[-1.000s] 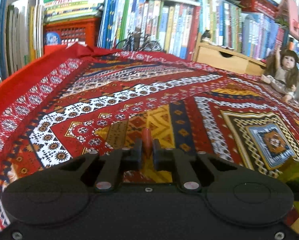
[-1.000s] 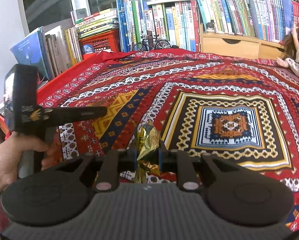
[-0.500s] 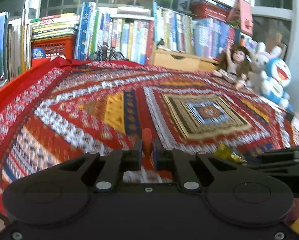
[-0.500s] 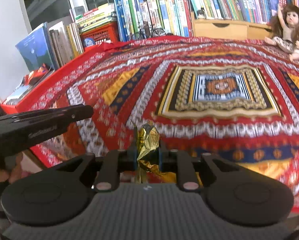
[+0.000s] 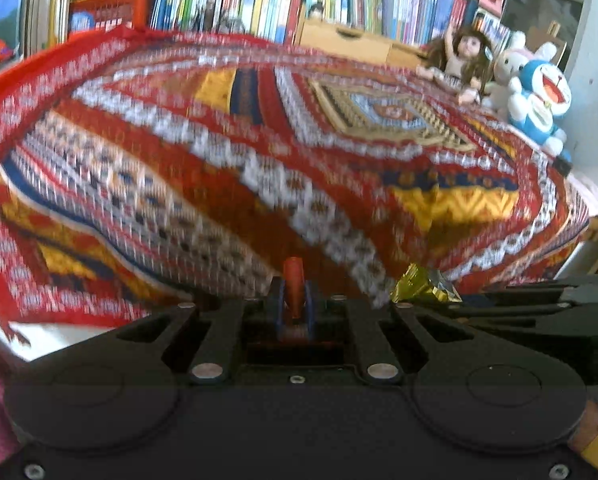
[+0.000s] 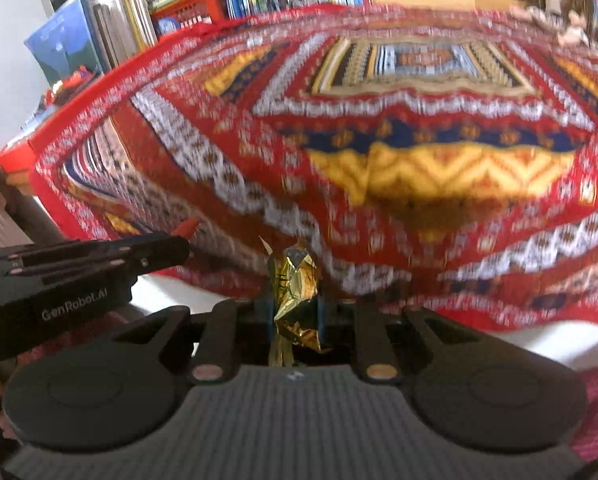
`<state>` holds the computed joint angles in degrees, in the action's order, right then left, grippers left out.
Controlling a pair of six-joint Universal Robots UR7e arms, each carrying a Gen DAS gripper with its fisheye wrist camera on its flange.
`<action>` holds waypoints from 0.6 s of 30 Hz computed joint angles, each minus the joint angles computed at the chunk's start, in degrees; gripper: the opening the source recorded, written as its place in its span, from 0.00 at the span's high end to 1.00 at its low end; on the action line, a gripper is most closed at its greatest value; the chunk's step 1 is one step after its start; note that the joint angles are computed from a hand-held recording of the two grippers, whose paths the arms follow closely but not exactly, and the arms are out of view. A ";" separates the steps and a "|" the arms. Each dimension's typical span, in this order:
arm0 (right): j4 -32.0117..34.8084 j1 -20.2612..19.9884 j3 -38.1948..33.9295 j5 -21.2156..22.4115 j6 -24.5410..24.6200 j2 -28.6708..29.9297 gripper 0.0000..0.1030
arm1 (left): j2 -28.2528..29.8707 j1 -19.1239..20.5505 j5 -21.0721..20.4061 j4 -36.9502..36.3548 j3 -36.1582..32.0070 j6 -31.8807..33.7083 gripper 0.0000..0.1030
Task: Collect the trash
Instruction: 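Carry both held items below the bed edge and open both tools over the bin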
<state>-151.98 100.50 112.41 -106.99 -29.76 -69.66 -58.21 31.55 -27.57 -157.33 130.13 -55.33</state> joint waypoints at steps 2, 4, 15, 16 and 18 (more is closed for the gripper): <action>0.59 -0.19 0.40 -1.12 0.65 0.01 0.77 | -0.01 0.22 -1.14 2.19 0.02 -2.04 0.90; 1.52 -0.61 0.71 -1.81 1.87 0.08 0.77 | 0.12 0.57 -2.41 3.59 0.11 -3.87 0.90; 3.22 -4.69 2.91 -1.16 7.11 1.59 0.77 | 4.01 4.30 -8.17 2.42 0.13 -5.66 0.90; 3.74 -5.06 2.97 -1.18 7.75 1.96 0.77 | 4.34 4.79 -8.84 2.35 0.06 -5.79 0.90; 5.41 -5.70 2.72 -1.60 8.95 2.92 0.77 | 5.05 5.41 -9.75 2.27 -0.07 -5.89 0.90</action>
